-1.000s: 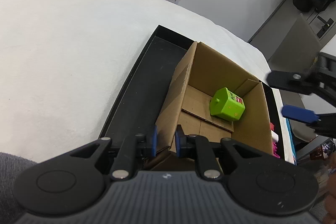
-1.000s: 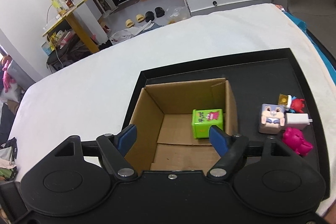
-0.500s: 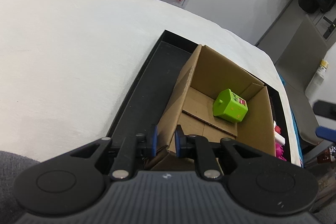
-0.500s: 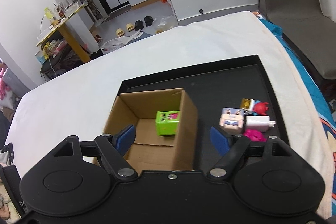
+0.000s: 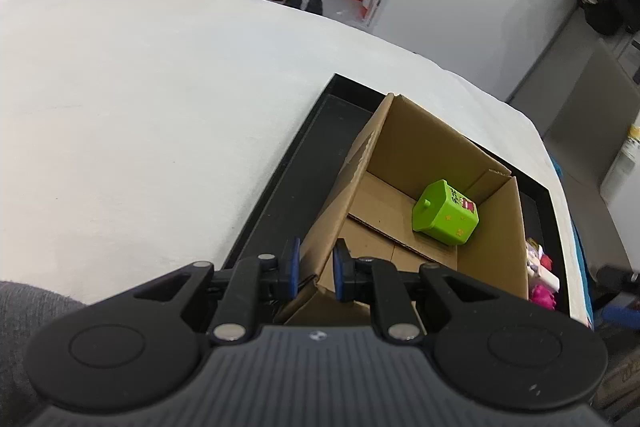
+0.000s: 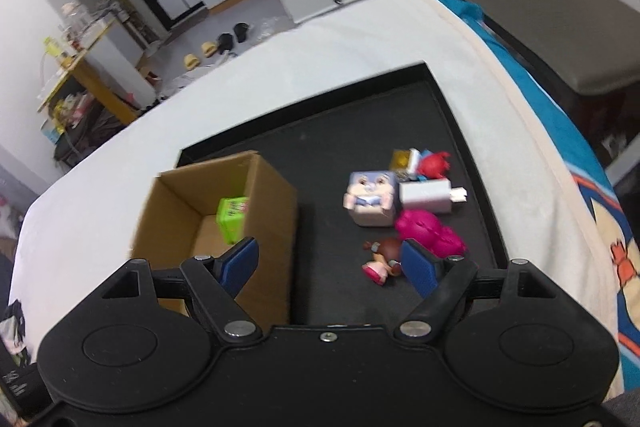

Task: Organize rigid objects
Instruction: 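Lower the right gripper onto the brown-haired doll figure and close it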

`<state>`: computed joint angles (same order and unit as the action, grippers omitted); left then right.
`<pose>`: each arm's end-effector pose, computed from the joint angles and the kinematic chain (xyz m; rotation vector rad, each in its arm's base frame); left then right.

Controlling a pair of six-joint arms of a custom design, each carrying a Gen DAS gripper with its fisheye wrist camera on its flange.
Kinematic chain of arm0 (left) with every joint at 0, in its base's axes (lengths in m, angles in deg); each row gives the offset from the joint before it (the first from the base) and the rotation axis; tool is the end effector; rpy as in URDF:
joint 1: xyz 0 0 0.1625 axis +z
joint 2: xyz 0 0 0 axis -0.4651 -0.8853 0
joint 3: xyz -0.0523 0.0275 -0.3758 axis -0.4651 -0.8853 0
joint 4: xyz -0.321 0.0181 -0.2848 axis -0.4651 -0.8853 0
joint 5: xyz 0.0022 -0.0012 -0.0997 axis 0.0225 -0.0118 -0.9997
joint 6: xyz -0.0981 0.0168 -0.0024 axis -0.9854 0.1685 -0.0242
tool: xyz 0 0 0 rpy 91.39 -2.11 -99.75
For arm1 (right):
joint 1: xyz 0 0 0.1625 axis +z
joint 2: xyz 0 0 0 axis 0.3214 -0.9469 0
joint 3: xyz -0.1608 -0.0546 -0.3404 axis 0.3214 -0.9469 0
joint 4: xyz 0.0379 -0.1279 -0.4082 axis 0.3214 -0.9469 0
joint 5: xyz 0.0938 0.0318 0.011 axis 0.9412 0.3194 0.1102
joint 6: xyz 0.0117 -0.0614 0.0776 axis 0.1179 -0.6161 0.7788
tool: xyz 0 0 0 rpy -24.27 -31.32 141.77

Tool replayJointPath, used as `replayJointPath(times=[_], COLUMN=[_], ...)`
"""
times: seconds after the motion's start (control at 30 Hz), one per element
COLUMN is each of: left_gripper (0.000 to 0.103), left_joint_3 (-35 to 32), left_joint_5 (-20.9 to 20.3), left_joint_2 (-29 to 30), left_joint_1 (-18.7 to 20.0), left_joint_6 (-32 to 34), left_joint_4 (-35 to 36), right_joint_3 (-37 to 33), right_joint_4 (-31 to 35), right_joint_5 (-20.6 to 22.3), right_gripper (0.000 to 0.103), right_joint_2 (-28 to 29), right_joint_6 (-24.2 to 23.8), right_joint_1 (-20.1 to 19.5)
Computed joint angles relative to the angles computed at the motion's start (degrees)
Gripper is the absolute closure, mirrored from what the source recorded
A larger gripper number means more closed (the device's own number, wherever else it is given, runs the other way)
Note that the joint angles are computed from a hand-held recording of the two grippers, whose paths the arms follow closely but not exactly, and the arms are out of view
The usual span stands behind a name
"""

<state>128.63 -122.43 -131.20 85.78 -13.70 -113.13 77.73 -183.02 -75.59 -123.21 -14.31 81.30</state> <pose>-0.1882 -0.6738 0.1541 0.2444 2.5231 -0.8438 0.1791 -0.5915 0.2166 -0.3054 -2.4281 1.0614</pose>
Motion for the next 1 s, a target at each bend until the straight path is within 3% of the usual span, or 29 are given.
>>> replayJointPath(times=[0.37, 0.73, 1.0], left_gripper=[0.088, 0.088, 0.088], left_joint_3=[0.74, 0.54, 0.13], left_joint_5=[2.83, 2.26, 1.73], left_joint_2=[-0.08, -0.08, 0.13], left_joint_1=[-0.75, -0.47, -0.19], left_joint_6=[-1.15, -0.37, -0.08], left_joint_4=[-1.05, -1.05, -0.85], right_joint_3=[-0.26, -3.57, -6.6], right_joint_4=[0.04, 2.39, 4.4], right_joint_5=[0.55, -3.62, -7.35], right_gripper=[0.03, 0.036, 0.036], right_joint_2=[0.97, 5.43, 9.18], right_joint_6=[4.64, 9.29, 9.19], right_joint_1=[-2.2, -3.43, -3.28])
